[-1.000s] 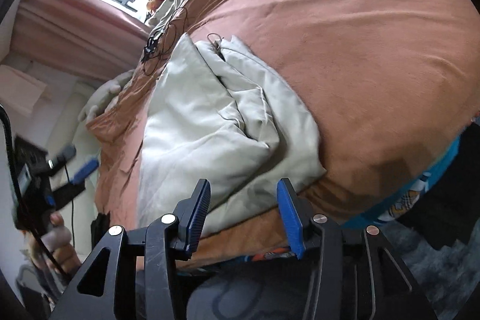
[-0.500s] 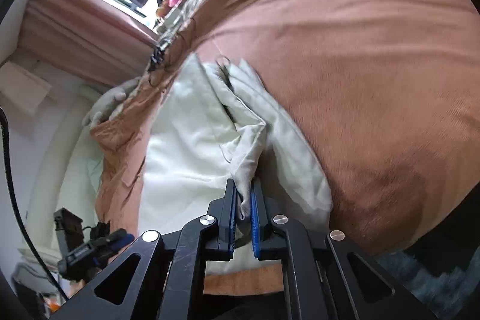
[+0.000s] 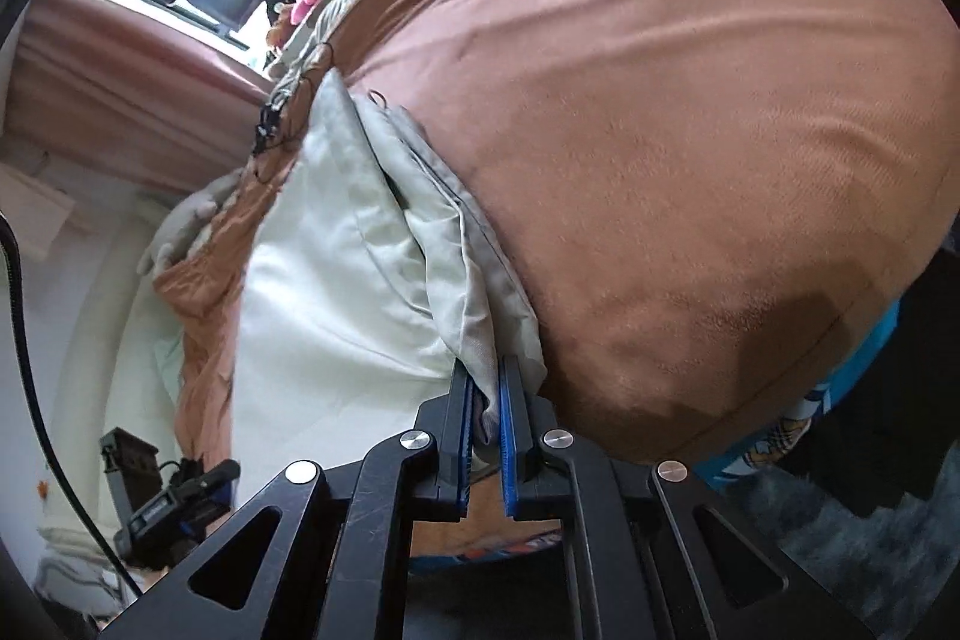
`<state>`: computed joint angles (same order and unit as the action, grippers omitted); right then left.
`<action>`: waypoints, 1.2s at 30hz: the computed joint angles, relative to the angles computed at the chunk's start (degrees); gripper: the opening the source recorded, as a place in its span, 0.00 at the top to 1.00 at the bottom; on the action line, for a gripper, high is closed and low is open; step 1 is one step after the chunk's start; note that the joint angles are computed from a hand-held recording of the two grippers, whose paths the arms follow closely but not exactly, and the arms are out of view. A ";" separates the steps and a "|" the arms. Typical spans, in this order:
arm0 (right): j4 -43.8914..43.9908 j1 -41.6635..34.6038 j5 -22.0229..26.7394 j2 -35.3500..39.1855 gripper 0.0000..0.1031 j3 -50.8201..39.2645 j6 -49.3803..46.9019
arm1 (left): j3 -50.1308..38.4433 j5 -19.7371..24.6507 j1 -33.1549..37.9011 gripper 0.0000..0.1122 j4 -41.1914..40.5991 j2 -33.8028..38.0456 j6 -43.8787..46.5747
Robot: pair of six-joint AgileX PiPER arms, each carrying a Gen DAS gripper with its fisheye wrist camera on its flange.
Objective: Fold large clothes
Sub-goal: 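Move both open tools to the end of the folded cream jacket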
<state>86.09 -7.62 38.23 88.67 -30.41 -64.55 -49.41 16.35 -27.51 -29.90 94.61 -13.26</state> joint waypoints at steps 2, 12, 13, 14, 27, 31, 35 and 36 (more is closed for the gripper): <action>-2.70 0.49 -0.28 -0.05 0.90 -1.21 2.25 | 0.64 -1.06 0.41 0.40 -5.34 0.28 5.06; -20.16 5.02 -3.86 -1.50 0.46 -10.33 17.55 | -3.34 1.64 1.86 0.41 -0.86 1.71 2.62; -21.73 5.39 -3.57 -0.65 0.41 -12.10 18.76 | -4.23 2.26 2.08 0.41 0.71 2.06 1.43; -23.06 5.77 -3.30 0.11 0.39 -13.73 19.87 | -5.04 2.69 2.32 0.41 2.46 2.37 0.03; -41.87 10.45 7.11 19.53 0.32 -45.10 35.74 | -15.02 7.51 9.64 0.41 3.32 9.05 2.97; -46.70 12.87 8.86 24.64 0.32 -55.44 40.10 | -19.80 9.32 10.97 0.41 4.36 12.19 2.93; -52.82 15.43 14.39 32.77 0.32 -69.78 46.79 | -25.55 11.66 12.11 0.41 5.55 15.82 2.38; -54.69 16.26 15.19 34.37 0.32 -72.71 48.54 | -26.19 12.02 12.46 0.41 5.73 16.21 2.48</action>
